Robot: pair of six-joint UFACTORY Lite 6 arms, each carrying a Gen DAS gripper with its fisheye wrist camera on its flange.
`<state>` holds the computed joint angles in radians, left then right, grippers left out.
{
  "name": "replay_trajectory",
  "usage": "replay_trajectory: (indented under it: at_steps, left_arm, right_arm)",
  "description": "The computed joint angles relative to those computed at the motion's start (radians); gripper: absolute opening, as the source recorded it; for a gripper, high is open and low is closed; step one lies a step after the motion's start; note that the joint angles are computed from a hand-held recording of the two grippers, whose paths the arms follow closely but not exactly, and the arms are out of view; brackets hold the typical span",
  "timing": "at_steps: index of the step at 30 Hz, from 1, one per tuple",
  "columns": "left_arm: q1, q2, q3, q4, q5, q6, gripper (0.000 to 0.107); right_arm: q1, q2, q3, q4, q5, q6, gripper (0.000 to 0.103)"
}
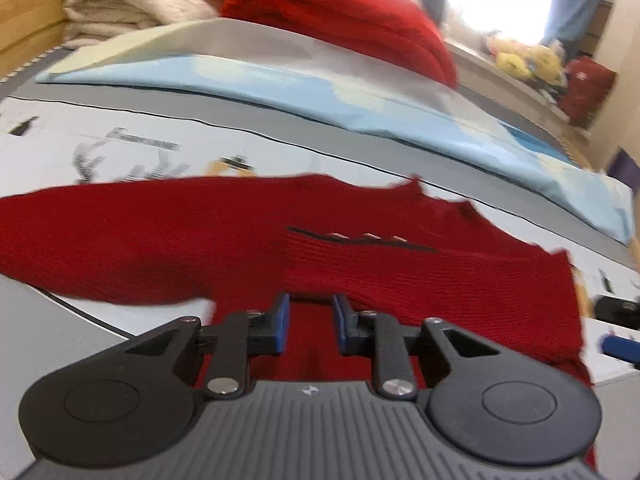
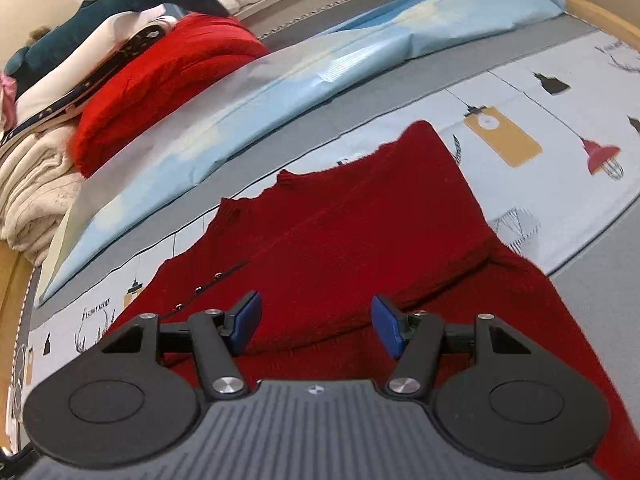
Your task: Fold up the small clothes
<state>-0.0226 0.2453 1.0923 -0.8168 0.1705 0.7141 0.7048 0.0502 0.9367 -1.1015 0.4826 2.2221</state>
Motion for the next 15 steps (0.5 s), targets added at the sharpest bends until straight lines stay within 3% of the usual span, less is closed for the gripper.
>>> replay_trajectory:
  at_steps: [2, 6, 13, 15]
  left_arm:
    - [0.062, 0.048, 0.044, 0.031, -0.001, -0.047, 0.025]
    - [0.208, 0.178, 0.188, 0.01, 0.094, -0.111, 0.025]
    - [0.308, 0.362, 0.441, 0.477, 0.137, -0.566, 0.025]
    - [0.319, 0.382, 0.463, 0.515, 0.145, -0.595, 0.026]
  right_arm:
    - [-0.029, -0.007, 0.0, 0.006, -0.026, -0.041, 0.063]
    - [-0.039, 0.007, 0.017, -0.012, -0.022, -0.051, 0.063]
    - [-0.033, 0.118, 0.08, -0.042, -0.059, -0.041, 0.063]
    - [-0.026, 0.146, 0.102, -0.057, -0.059, -0.024, 0.063]
